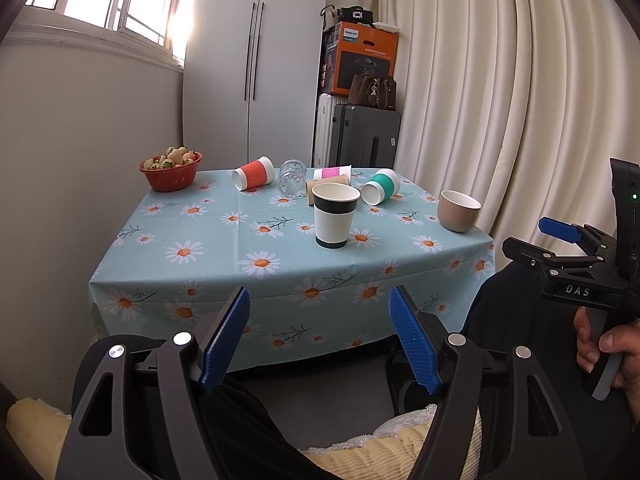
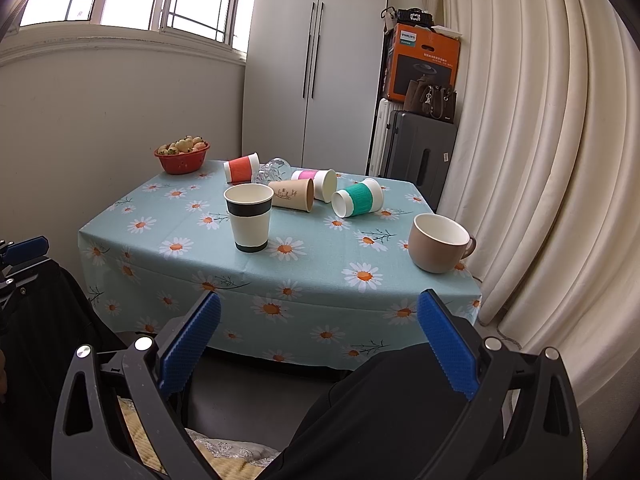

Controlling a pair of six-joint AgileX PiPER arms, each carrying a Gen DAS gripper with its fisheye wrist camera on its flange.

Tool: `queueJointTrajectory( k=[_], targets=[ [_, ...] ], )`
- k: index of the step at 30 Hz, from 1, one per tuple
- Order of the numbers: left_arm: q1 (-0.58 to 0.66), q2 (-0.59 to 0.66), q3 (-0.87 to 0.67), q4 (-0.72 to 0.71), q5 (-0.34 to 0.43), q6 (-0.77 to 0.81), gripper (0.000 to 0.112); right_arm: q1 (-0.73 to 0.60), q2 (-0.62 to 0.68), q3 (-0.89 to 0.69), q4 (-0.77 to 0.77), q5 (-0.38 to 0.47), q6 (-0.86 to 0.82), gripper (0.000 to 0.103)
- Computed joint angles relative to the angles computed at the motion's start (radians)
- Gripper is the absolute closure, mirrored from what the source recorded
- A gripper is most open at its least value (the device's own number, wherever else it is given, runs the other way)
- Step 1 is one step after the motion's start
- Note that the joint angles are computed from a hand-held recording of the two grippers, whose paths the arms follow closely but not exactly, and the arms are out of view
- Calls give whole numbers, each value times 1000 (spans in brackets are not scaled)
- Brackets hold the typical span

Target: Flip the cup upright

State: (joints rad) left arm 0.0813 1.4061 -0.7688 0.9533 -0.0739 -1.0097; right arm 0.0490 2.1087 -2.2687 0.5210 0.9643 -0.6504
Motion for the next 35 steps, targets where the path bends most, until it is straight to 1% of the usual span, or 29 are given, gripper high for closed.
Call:
queueJointTrajectory(
  k=[9, 22, 25, 33, 35],
  targets=[
    [10, -1, 3, 39, -9, -34, 42, 1, 2, -3, -2, 1, 2, 6],
    [8, -1, 3, 34, -5, -30, 42, 3, 2, -5, -5, 1, 4, 6],
    [18, -3, 7, 88, -14, -81, 42, 3, 2, -4, -4, 1, 3, 6],
    [16, -1, 6, 83, -9, -76, 42, 4, 1, -4, -6, 0, 4, 6],
    [23, -2, 8, 131, -14, -121, 42, 4, 2, -5, -7, 1, 5, 6]
  ],
)
